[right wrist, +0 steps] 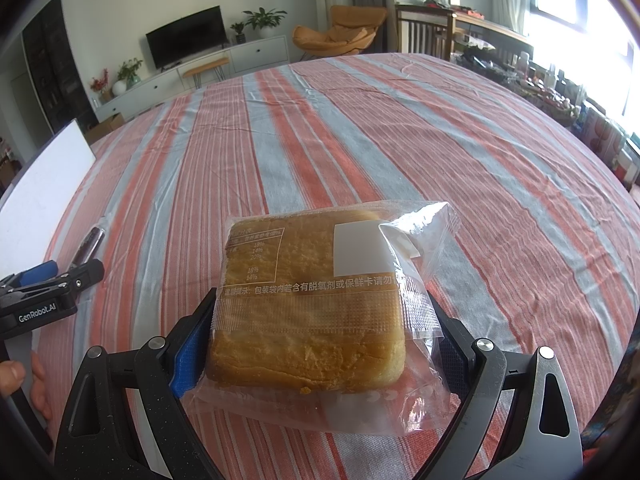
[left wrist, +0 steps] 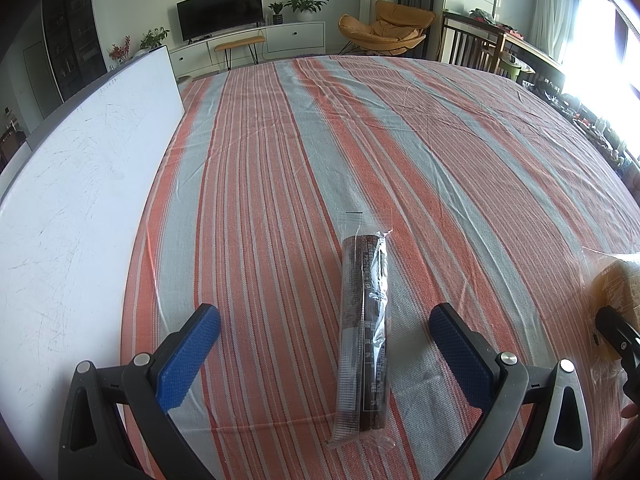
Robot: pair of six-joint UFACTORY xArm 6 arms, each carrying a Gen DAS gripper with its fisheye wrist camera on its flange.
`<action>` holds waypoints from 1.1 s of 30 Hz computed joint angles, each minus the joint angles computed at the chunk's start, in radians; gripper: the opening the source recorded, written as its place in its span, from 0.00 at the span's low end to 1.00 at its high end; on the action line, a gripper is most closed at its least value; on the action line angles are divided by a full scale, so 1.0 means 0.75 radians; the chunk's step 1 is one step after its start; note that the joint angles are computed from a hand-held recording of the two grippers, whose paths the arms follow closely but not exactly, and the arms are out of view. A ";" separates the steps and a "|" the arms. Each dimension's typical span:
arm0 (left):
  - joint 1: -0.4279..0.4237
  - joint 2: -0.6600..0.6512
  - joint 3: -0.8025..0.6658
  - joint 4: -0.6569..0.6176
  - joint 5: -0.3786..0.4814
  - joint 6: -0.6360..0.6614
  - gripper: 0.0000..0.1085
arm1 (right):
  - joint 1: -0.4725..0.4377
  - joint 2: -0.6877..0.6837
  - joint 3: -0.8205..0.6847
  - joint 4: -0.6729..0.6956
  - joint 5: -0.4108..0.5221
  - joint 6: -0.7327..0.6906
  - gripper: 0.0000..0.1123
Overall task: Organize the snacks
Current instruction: 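Grasp the dark sausage stick with the left tool while the right tool holds the bun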
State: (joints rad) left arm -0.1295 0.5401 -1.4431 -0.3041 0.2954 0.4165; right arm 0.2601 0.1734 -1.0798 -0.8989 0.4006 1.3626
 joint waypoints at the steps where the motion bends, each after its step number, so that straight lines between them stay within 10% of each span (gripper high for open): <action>1: 0.000 0.000 0.000 0.000 0.000 0.000 0.95 | -0.002 0.001 0.002 -0.003 -0.005 0.005 0.84; 6: 0.003 0.002 -0.013 -0.012 0.028 0.019 0.95 | -0.009 0.000 0.008 -0.004 -0.018 0.010 0.84; 9: 0.025 0.031 -0.139 0.026 0.263 0.036 0.95 | -0.020 -0.007 0.022 0.032 -0.051 -0.016 0.84; 15: 0.043 0.033 -0.232 -0.019 0.504 0.060 0.93 | -0.012 -0.030 -0.002 0.508 -0.008 -0.429 0.83; 24: 0.002 0.000 -0.178 0.003 0.408 0.098 0.18 | 0.056 0.033 -0.273 0.800 0.355 -0.888 0.83; 33: 0.070 -0.189 0.004 -0.472 0.509 0.377 0.17 | 0.035 -0.045 -0.174 0.904 0.340 -0.956 0.65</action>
State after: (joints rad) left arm -0.0769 0.3979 -1.4400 -0.6584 0.6768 0.6990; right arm 0.2861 0.1395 -1.2106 -0.2211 0.6556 0.6456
